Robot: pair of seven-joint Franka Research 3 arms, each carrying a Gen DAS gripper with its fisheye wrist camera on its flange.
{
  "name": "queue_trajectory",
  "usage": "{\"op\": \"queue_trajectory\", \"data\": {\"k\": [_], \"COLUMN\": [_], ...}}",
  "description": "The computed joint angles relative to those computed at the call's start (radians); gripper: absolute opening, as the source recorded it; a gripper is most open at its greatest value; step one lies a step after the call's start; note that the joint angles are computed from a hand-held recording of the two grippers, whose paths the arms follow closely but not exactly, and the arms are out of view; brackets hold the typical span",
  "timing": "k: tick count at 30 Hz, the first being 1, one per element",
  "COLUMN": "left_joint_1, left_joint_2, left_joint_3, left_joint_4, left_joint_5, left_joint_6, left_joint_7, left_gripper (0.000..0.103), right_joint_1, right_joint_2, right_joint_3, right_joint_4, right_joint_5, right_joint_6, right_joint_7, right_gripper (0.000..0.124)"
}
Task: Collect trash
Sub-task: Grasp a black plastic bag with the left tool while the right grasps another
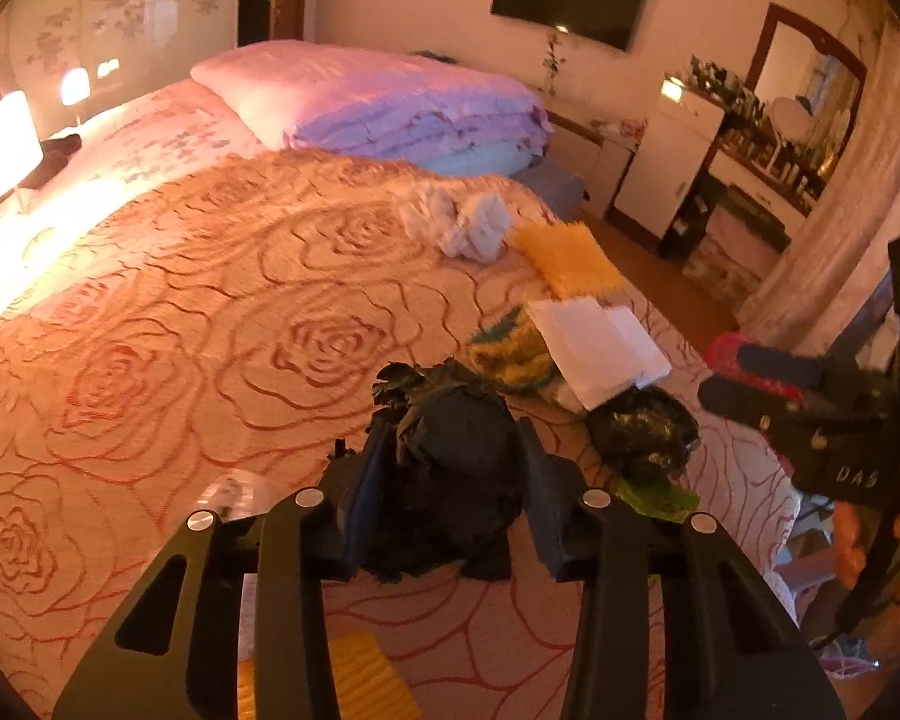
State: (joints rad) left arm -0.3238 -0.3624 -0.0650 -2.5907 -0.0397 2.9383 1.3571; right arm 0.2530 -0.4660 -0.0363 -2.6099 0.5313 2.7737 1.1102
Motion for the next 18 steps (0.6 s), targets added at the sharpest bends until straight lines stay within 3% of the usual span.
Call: {"op": "queue_trajectory", "data": {"k": [9,18], "left_joint_1": [0.053,0.044], "left_joint_2": [-0.064,-0.088], "left_joint_3": [-0.018,0.001], "left_joint_4": [-0.033,-0.048], "left_joint_5": [0.052,0.07], "left_joint_6": [0.013,0.011], "left_joint_7": [-0.086,-0.099], "left_gripper": [0.039,0.039], "right_joint_1": [0.056,0.035], "right_joint_2": [0.02,0.076], "right_joint_3": [0.0,0.049], "right_joint_4": [0.027,0.05], "right_joint_5": [0.039,-0.011], "right_joint_6": [-0.052,-0.072], "right_joint_7": [-0.073,-0.024], "right_gripper": [0.074,0.069]}}
